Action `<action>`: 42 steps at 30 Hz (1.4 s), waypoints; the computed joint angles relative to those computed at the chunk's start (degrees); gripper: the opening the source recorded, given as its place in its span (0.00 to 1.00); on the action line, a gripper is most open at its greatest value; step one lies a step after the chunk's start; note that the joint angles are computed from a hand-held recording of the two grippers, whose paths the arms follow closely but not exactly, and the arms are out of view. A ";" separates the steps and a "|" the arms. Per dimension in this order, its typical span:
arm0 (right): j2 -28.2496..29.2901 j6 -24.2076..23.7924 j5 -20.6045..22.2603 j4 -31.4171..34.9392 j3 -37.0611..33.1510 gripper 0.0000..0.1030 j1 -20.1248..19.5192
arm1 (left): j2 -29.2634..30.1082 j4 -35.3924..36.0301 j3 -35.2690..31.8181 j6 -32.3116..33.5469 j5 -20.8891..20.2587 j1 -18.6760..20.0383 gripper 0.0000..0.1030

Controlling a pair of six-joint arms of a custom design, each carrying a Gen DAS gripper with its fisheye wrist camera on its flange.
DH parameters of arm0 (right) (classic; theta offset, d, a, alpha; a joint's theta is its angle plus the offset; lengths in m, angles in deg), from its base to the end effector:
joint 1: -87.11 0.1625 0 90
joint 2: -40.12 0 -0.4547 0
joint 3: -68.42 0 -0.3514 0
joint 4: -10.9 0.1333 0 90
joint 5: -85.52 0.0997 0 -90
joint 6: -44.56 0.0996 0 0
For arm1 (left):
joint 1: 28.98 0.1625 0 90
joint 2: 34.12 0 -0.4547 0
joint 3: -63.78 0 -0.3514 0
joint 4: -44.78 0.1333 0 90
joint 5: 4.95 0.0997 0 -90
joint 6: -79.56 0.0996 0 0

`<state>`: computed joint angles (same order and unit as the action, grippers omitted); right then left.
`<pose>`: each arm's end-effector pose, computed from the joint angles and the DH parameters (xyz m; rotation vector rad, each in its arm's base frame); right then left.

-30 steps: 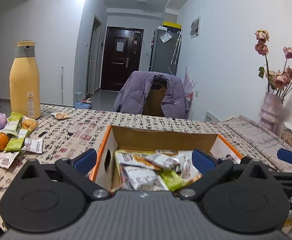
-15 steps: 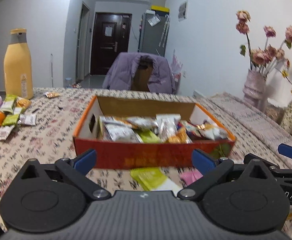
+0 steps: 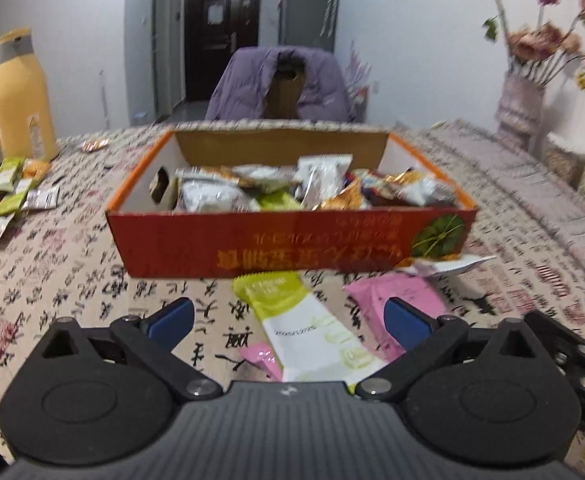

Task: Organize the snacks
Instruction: 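Withdraw both grippers from the box toward the loose snacks, then grasp a yellow-green bar with the left gripper while the right grasps a pink packet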

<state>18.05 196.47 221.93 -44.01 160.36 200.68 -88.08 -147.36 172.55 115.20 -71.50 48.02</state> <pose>0.2892 -0.5098 -0.1106 0.2652 -1.9854 1.4277 0.0325 -0.6282 0.2544 0.7992 2.3050 -0.9451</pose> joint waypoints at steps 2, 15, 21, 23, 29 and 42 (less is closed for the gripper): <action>-0.09 0.56 -0.18 0.39 0.16 1.00 -0.18 | 0.76 1.05 -0.94 -1.20 1.39 -0.07 0.99; 0.46 3.82 -1.15 3.67 -0.82 1.00 -0.80 | 0.85 5.91 -2.74 -4.43 2.27 0.94 0.51; 1.01 4.17 -0.88 5.13 -1.81 1.00 -0.71 | 0.02 6.32 -2.43 -3.87 -0.42 1.83 0.41; 1.13 4.23 -0.77 5.52 -2.07 1.00 -0.65 | -0.27 5.92 -2.10 -3.36 -1.16 2.13 0.41; 1.61 4.38 -0.43 7.16 -3.28 1.00 -0.56 | -1.86 2.74 0.21 -0.64 -4.64 3.07 0.41; 5.68 5.52 -0.54 23.91 -16.78 1.00 -0.59 | -3.95 -5.26 3.11 4.90 -10.80 5.00 0.41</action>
<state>23.73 201.99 221.39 -20.11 143.58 200.09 -92.03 -152.62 175.66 120.10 -82.30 53.02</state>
